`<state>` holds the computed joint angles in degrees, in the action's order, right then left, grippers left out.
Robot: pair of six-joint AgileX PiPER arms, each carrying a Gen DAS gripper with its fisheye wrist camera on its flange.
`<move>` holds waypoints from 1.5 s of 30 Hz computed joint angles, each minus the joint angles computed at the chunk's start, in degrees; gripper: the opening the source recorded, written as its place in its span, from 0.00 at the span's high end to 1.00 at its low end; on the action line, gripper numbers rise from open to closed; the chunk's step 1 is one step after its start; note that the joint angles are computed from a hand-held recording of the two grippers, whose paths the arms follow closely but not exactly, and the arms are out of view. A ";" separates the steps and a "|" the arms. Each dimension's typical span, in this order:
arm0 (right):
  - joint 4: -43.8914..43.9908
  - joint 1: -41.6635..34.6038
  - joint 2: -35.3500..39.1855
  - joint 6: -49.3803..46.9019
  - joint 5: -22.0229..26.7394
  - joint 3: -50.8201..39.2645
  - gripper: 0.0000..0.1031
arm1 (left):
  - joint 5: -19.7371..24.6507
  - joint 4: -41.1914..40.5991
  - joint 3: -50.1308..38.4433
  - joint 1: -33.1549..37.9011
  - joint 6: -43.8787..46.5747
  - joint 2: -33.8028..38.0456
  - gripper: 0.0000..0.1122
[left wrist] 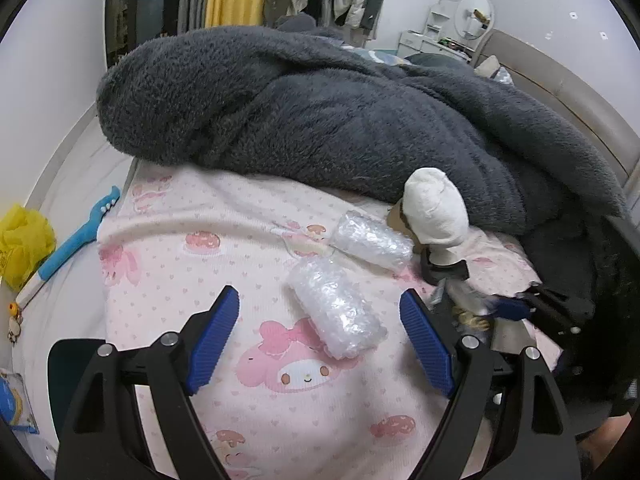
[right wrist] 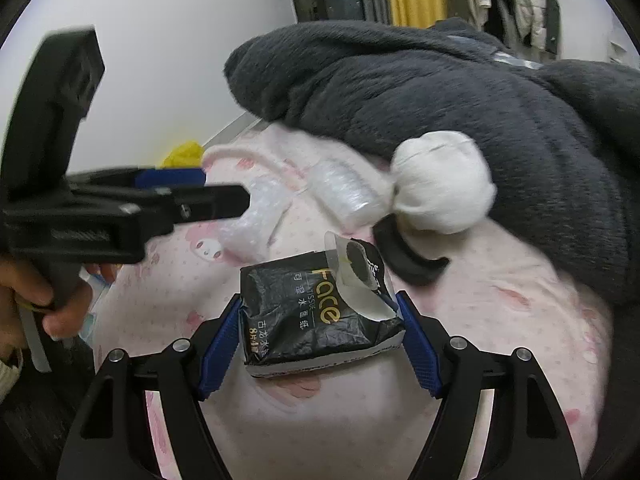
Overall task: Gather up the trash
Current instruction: 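Grasp the bubble-wrap roll with the left tool while the right tool holds the tissue pack, then carry the bubble-wrap roll and tissue pack over to the dark green bin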
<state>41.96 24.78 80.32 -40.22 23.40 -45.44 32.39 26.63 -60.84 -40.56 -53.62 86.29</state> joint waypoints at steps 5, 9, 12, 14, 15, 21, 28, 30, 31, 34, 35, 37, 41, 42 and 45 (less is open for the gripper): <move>-1.13 -2.85 -2.21 1.42 0.35 0.52 0.27 | 1.17 0.63 -1.59 -0.60 -2.16 2.46 0.29; -0.67 -5.43 -3.14 1.71 0.50 0.58 0.27 | 1.92 0.51 -2.98 -0.96 -3.96 4.62 0.37; 1.63 -7.66 -4.36 -0.20 1.51 1.12 0.27 | 2.73 1.44 -3.98 -1.68 -5.18 6.12 0.43; 3.38 -8.99 -4.69 -1.98 2.42 1.15 0.27 | 3.34 1.64 -4.66 -2.03 -5.28 7.10 0.49; 3.73 -9.39 -4.84 -2.33 2.71 1.12 0.27 | 3.30 1.60 -4.72 -2.13 -5.27 7.38 0.52; 4.53 -10.11 -5.62 -2.96 3.77 1.12 0.27 | 2.39 3.35 -4.10 -2.88 -6.35 7.03 0.58; 7.06 -9.75 -6.06 -3.44 4.32 -0.35 0.27 | -0.29 5.33 -0.92 -3.17 -6.70 3.14 0.59; 8.01 -9.38 -5.93 -3.11 4.20 -1.01 0.27 | -0.90 6.04 -0.10 -3.23 -6.12 1.94 0.59; 8.17 -9.10 -5.73 -2.67 4.03 -1.38 0.27 | -1.13 6.30 0.28 -3.25 -5.86 1.48 0.59; 8.42 -7.57 -4.66 -0.93 3.09 -2.78 0.27 | -3.34 5.66 2.74 -2.33 -4.01 -0.78 0.59; 8.34 -6.96 -4.30 -0.31 2.85 -3.23 0.27 | -3.44 5.83 2.88 -2.31 -4.01 -0.94 0.59; 7.93 -5.39 -3.32 1.13 2.25 -4.40 0.27 | -4.57 5.69 4.85 -1.40 -3.43 -2.74 0.59; 6.90 -2.44 -0.95 3.26 1.78 -6.92 0.27 | -5.31 4.24 6.77 0.51 -0.76 -5.04 0.59; 6.26 -1.42 -0.33 4.11 1.54 -7.66 0.27 | -5.40 3.88 7.11 0.86 -0.29 -5.40 0.59; 4.12 1.08 1.02 6.82 0.76 -9.52 0.27 | -5.44 2.43 9.07 2.64 1.93 -7.41 0.59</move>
<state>46.08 25.86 81.34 -33.40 24.16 -54.96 26.95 29.07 -51.76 -37.92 -51.69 78.88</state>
